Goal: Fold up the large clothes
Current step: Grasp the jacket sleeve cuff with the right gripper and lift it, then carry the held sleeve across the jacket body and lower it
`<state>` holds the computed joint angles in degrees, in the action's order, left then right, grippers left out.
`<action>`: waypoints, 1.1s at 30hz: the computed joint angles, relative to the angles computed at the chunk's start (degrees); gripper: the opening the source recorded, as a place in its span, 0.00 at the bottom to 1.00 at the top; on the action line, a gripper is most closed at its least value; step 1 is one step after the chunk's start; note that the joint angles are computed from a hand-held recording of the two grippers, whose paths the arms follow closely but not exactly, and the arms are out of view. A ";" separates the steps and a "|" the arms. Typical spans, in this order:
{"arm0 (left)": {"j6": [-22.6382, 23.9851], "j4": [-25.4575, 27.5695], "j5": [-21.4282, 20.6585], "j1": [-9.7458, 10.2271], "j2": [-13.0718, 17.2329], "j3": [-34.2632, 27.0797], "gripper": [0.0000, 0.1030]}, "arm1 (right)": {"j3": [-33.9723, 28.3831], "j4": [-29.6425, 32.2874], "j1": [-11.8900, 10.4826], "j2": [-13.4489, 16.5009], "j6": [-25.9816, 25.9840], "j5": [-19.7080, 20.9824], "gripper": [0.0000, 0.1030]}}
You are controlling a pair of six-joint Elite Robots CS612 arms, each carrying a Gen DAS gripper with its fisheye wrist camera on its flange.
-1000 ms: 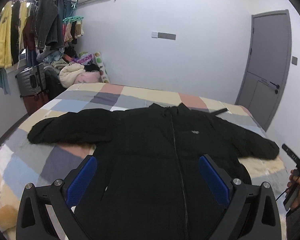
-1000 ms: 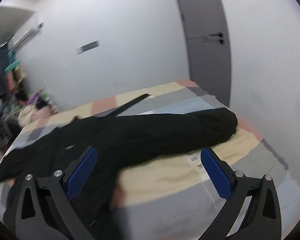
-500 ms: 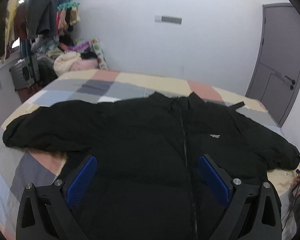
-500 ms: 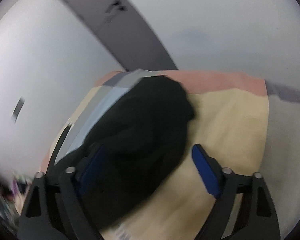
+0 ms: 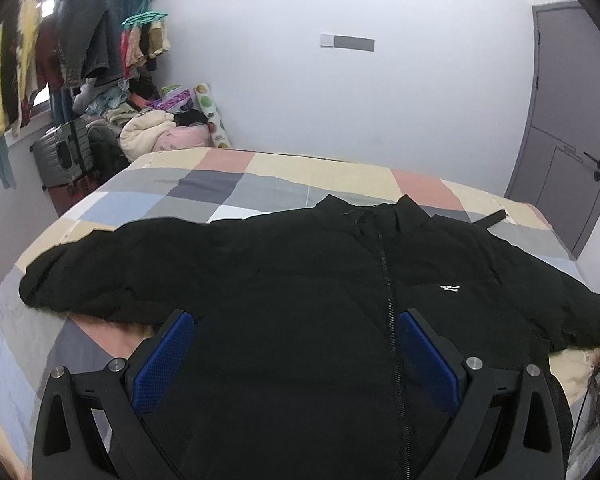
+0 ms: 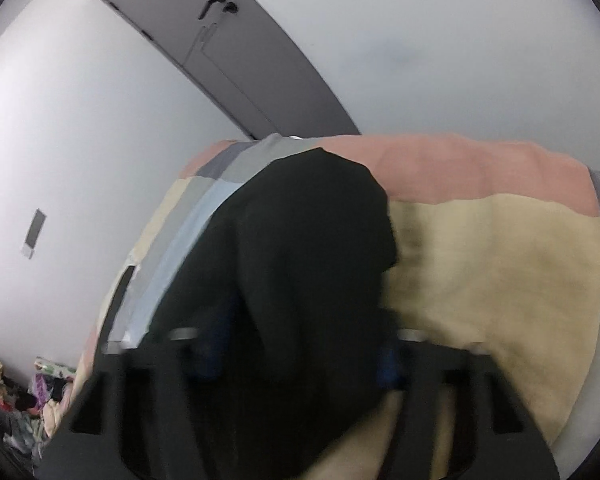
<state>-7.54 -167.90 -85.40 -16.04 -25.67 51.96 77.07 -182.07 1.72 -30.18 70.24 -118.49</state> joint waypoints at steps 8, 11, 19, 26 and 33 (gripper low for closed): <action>0.47 -7.08 -3.37 1.55 -1.73 6.81 1.00 | 2.39 -3.21 2.29 -3.85 -7.84 -5.12 0.11; 2.99 -6.62 -2.81 1.83 -4.23 11.15 1.00 | 3.22 -3.77 3.28 -5.78 -9.96 -6.91 0.10; 3.56 -9.92 -2.13 3.11 -7.85 17.89 1.00 | 1.50 -5.76 5.42 -9.11 -17.11 -8.54 0.10; 1.69 -13.92 -3.81 3.93 -8.61 19.83 1.00 | -9.24 -0.83 8.81 -8.95 -27.92 -8.97 0.10; 2.07 -16.44 -6.49 4.69 -9.42 22.09 1.00 | -23.32 0.96 12.84 -3.69 -39.83 -7.15 0.09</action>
<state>-5.47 -184.34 -91.89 -11.34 -35.09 74.05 53.76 -181.12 14.56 -33.87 30.42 -125.65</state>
